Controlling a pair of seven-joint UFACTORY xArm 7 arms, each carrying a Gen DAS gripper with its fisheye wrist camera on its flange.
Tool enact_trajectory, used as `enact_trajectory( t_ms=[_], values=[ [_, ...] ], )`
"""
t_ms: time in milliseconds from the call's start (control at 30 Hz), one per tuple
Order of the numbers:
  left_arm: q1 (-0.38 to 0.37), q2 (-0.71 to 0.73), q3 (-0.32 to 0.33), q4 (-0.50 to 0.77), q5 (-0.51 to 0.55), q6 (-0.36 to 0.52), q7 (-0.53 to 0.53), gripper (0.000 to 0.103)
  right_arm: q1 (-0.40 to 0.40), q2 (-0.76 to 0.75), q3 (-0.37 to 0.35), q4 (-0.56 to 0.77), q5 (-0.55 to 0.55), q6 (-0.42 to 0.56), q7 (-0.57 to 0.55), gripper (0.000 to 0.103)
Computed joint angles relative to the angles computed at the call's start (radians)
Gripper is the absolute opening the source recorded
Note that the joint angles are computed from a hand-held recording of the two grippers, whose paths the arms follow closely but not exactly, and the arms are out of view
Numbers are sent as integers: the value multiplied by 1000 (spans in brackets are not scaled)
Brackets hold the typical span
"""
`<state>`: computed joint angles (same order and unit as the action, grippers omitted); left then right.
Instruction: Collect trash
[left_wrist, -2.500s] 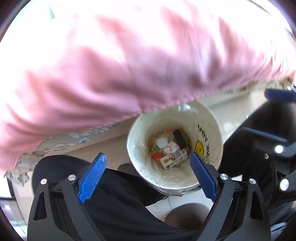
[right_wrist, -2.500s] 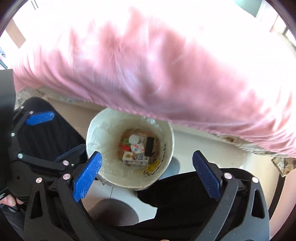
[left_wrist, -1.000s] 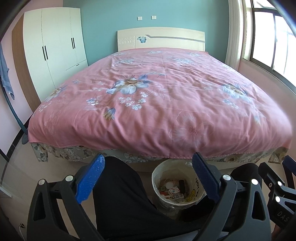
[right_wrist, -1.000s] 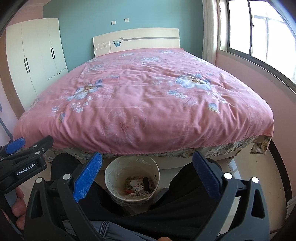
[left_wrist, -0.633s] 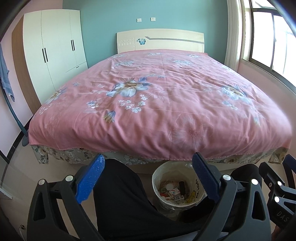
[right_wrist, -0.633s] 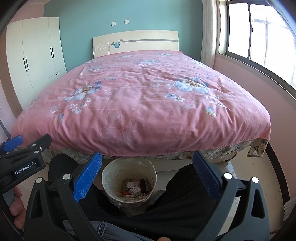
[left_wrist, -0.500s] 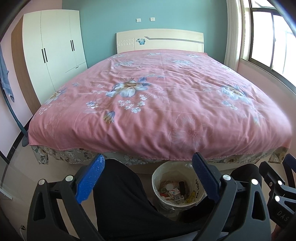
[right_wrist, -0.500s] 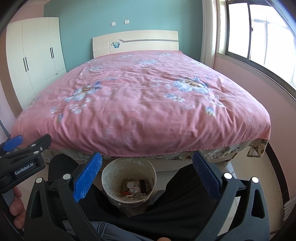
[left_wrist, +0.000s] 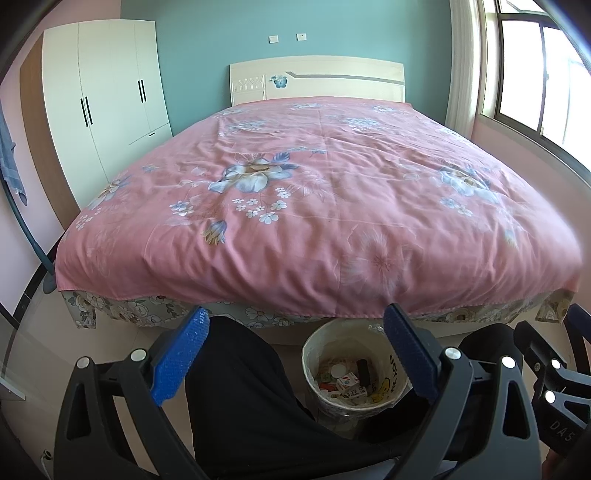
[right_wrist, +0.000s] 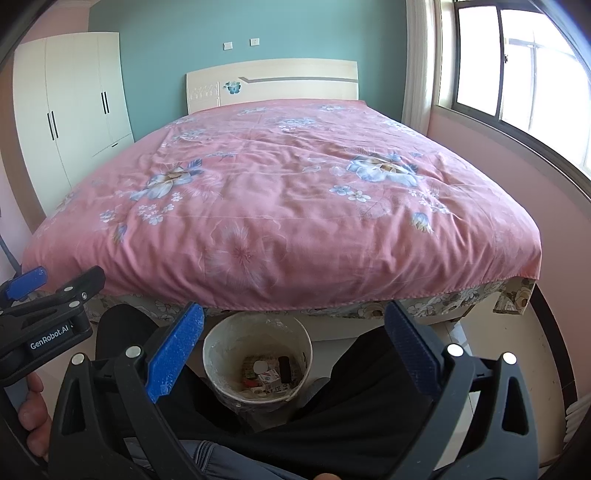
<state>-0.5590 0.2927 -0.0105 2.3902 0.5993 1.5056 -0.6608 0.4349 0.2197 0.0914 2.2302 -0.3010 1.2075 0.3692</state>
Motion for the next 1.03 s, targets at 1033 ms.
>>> enact_trajectory(
  t_ms=[1033],
  values=[
    [53,-48,-32,-75,-49,-60,60,97,-25,-11,6,-33,35,-13,-33,96]
  ],
)
